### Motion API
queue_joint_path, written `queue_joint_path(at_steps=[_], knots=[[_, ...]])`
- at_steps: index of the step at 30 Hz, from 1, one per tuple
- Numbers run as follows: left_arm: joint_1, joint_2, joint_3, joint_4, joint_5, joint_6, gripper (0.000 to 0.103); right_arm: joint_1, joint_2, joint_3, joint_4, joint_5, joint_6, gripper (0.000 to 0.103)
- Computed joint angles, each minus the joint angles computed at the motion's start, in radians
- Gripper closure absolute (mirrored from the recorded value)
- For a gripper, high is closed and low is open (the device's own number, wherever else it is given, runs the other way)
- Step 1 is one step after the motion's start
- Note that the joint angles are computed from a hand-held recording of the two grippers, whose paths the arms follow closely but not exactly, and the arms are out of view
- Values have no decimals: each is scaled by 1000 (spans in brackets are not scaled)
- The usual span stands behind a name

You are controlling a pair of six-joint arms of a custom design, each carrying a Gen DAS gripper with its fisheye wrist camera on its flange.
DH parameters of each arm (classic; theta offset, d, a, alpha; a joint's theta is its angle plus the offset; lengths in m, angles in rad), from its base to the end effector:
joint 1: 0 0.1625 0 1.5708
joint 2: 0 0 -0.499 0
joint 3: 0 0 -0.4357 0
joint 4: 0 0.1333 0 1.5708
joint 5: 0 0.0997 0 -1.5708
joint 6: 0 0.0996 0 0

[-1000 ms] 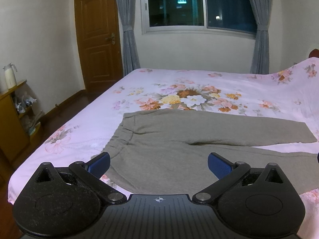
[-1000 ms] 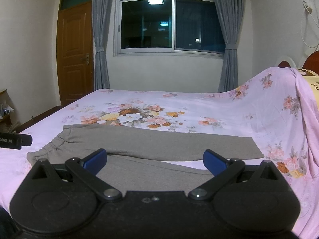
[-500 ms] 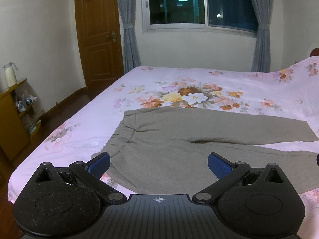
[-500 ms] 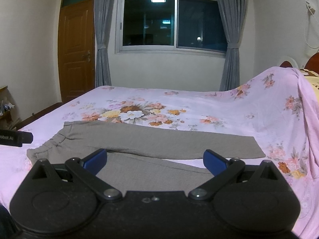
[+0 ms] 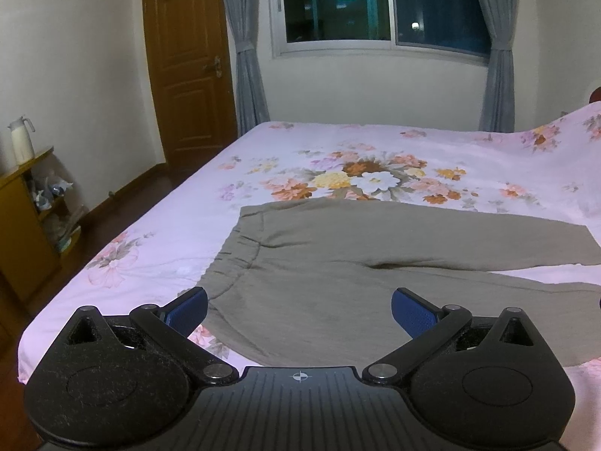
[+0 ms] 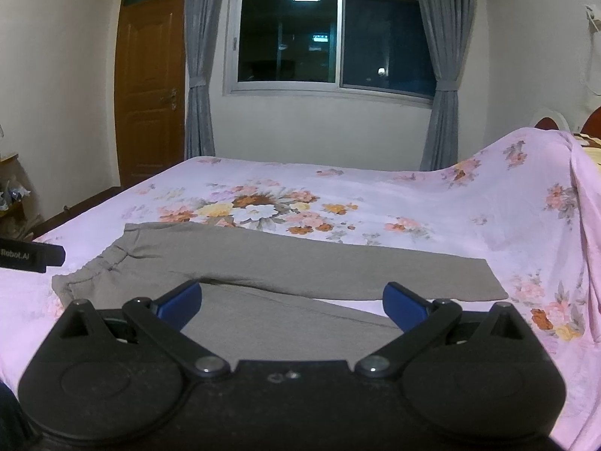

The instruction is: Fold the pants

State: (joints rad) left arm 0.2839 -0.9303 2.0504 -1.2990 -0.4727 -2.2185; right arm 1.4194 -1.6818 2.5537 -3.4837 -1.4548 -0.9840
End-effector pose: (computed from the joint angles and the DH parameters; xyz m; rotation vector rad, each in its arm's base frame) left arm -0.3805 -0.3422 0.0642 0.0121 1.8053 -1.2102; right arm 0.0888 -0.3785 0.3609 1.0391 -2.1534 1.2296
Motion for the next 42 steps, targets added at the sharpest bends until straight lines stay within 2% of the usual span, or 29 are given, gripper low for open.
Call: queue_joint_path(at_steps=[6, 10, 21, 24, 31, 34, 38, 42], knots=[[29, -14, 16, -35, 12, 14, 0, 13, 18, -18, 55, -42, 31, 0], [56, -21, 24, -49, 27, 25, 0, 10, 63, -23, 12, -16, 22, 0], [175, -17, 3, -66, 102, 122, 0, 50, 207, -85, -27, -44, -20, 0], [213, -22, 0, -103, 123, 177, 0, 67, 256, -117, -28, -74, -38, 0], [309, -29, -13, -158, 187, 275, 0, 85, 354, -189, -9, -80, -27, 0], [353, -32, -8, -249, 216, 370, 0, 96, 400, -222, -8, -87, -22, 0], [408, -26, -20, -297, 254, 443, 0, 105, 455, -258, -19, -91, -19, 0], [470, -18, -14, -471, 281, 624, 0, 112, 504, -294, -18, -105, -16, 0]])
